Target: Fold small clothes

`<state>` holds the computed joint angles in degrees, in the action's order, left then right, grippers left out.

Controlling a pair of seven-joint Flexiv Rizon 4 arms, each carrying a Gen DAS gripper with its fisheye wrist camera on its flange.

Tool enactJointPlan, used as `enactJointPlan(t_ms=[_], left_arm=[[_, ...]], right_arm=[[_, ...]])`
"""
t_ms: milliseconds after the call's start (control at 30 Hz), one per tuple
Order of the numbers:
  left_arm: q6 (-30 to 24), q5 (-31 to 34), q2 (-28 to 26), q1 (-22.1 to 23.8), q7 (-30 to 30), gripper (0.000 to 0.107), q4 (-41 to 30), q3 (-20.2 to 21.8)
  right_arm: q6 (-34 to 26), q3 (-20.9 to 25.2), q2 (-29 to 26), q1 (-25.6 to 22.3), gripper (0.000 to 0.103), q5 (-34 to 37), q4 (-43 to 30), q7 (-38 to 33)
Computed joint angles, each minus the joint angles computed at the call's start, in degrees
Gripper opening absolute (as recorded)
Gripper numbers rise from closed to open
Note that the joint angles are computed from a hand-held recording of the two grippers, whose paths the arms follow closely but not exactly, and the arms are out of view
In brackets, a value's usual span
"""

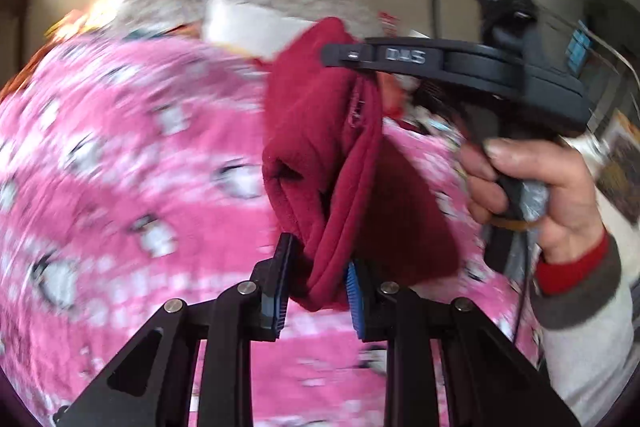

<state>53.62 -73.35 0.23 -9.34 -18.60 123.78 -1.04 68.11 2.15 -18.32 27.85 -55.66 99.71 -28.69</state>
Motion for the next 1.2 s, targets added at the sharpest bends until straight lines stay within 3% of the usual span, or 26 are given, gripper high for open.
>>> enactJointPlan(t_ms=[133, 267, 367, 433, 500, 567, 700, 767, 800, 900, 933, 1000, 1067, 1100, 1133, 1200], left_arm=[[1.01, 3.37, 0.49, -3.75, -0.58, 0.024, -0.38, -2.81], [3.89, 7.28, -3.37, -7.55, -3.87, 0.024, -1.71, -5.72], [6.89, 13.76, -7.5, -9.04, -9.48, 0.024, -3.03, -7.02], [8.19, 17.68, -8.28, -9.27, -12.58, 0.027, -3.14, -7.3], [5.3, 18.68, -6.3, -8.44, -11.67, 0.042, -2.61, -7.03], [5.07, 16.29, -3.15, -8.05, -7.75, 0.065, -0.89, -6.18], [13.19, 11.1, -0.72, -8.79, 0.49, 0.07, 0.01, -4.89], [22.3, 14.67, -3.36, -8.98, -2.88, 0.07, -1.42, -5.21], [25.4, 20.65, -5.53, -8.5, -8.43, 0.07, -2.73, -4.74], [26.39, 43.86, -11.48, -8.68, -29.54, 0.07, -7.95, 1.1], [25.62, 47.94, -12.7, -8.61, -33.53, 0.07, -8.96, 2.15], [22.47, 47.67, -13.93, -6.68, -33.83, 0.07, -9.46, 0.35], [21.94, 45.85, -14.52, -4.59, -32.41, 0.07, -8.32, -2.74], [21.17, 45.39, -14.75, -3.63, -31.75, 0.071, -8.02, -4.12], [20.95, 45.59, -13.68, -3.06, -31.86, 0.071, -6.59, -4.87], [23.26, 47.19, -12.25, -2.76, -32.6, 0.071, -4.43, -5.22]], right_arm=[[-0.81, -0.32, 8.1, -3.79, 0.014, -4.46, 8.32, 3.93], [-1.13, 0.81, 12.63, -9.59, 0.014, -6.98, 15.19, 7.78], [0.45, 1.35, 11.77, -13.71, 0.014, -4.12, 18.63, 9.17], [1.89, 0.82, 9.52, -15.06, 0.02, -2.8, 19.7, 11.4], [4.88, -1.61, 9.8, -16.19, 0.036, -9.05, 21.89, 19.99], [5.84, -1.97, 12.4, -18.19, 0.041, -14.28, 23.94, 25.99], [9.26, 0.14, 18.11, -22.48, 0.042, -21.41, 26.44, 32.88], [11.99, 1.7, 19.32, -23.26, 0.043, -22.75, 26.52, 33.02], [13.19, 2.49, 18.94, -23.02, 0.043, -21.77, 26.07, 31.81], [17.1, 4.34, 17.29, -21.44, 0.042, -18.6, 25.51, 26.61], [15.85, 5.25, 16.78, -20.24, 0.042, -14.86, 25.68, 22.4], [7.07, 7.19, 16.84, -17.1, 0.042, -9.6, 26.33, 15.57], [-3.89, 7.94, 16.76, -14.8, 0.042, -10.21, 27.31, 12.63], [-5.9, 7.14, 16.29, -14.39, 0.042, -11.76, 28.18, 13.28], [-4.18, 6.59, 16.0, -15.05, 0.042, -11.62, 29.07, 14.92], [7.12, 4.05, 16.09, -17.82, 0.042, -12.56, 31.25, 21.08]])
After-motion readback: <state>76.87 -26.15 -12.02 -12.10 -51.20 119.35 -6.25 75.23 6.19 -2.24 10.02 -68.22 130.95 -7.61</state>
